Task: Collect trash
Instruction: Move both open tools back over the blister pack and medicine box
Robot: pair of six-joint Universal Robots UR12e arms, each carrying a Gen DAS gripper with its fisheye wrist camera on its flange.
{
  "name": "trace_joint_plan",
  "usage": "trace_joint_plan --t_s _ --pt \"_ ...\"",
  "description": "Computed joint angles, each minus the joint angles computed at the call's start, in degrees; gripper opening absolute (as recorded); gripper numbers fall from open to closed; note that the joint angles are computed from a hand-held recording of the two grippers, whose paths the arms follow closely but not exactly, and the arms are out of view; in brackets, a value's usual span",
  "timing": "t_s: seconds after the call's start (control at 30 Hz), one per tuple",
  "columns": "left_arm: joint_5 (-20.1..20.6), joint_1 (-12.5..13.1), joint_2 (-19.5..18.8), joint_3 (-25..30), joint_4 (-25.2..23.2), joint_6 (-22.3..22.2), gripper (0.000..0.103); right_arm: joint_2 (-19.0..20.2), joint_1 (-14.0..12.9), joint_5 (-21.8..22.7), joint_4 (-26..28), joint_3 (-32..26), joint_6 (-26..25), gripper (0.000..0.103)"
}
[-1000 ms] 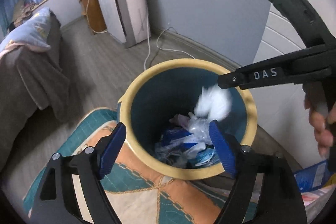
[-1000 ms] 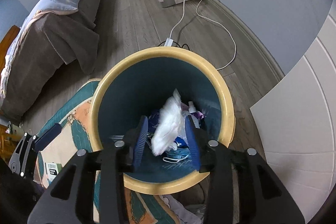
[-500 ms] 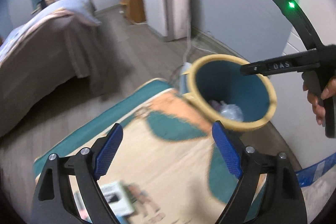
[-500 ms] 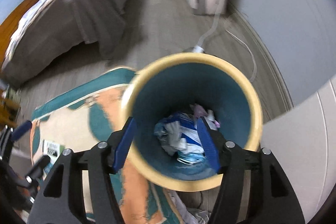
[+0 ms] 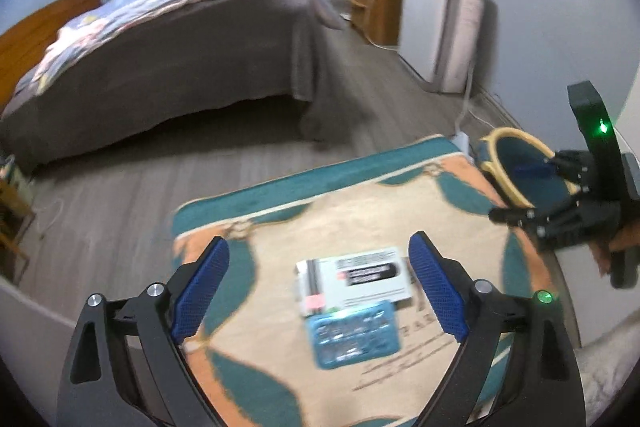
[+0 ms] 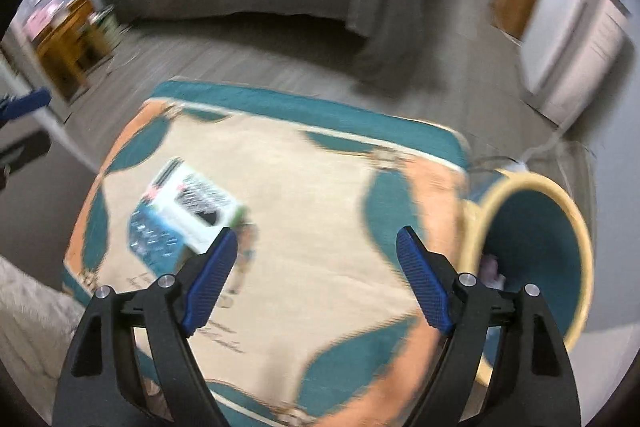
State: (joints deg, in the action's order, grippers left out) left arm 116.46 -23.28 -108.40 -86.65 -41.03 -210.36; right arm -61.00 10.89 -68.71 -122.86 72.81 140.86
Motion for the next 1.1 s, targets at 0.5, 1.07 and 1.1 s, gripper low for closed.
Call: trace_joint_plan --t_s 0.5,1.07,1.1 --pt "-1.87 3.5 3.89 -5.88 -1.26 -1.25 0.091 -0.62 7.24 -6.66 2.19 5.31 -16.67 0.082" --pt "-6.03 6.01 6.19 -9.2 -0.27 -3.45 0.091 1.64 9.89 -8.23 7.88 3.63 -19.92 0.084" --pt "-6.07 6.04 6.2 -9.2 -0.16 -3.55 0.091 1.73 9.74 -7.54 9.67 3.1 -19.72 0.084"
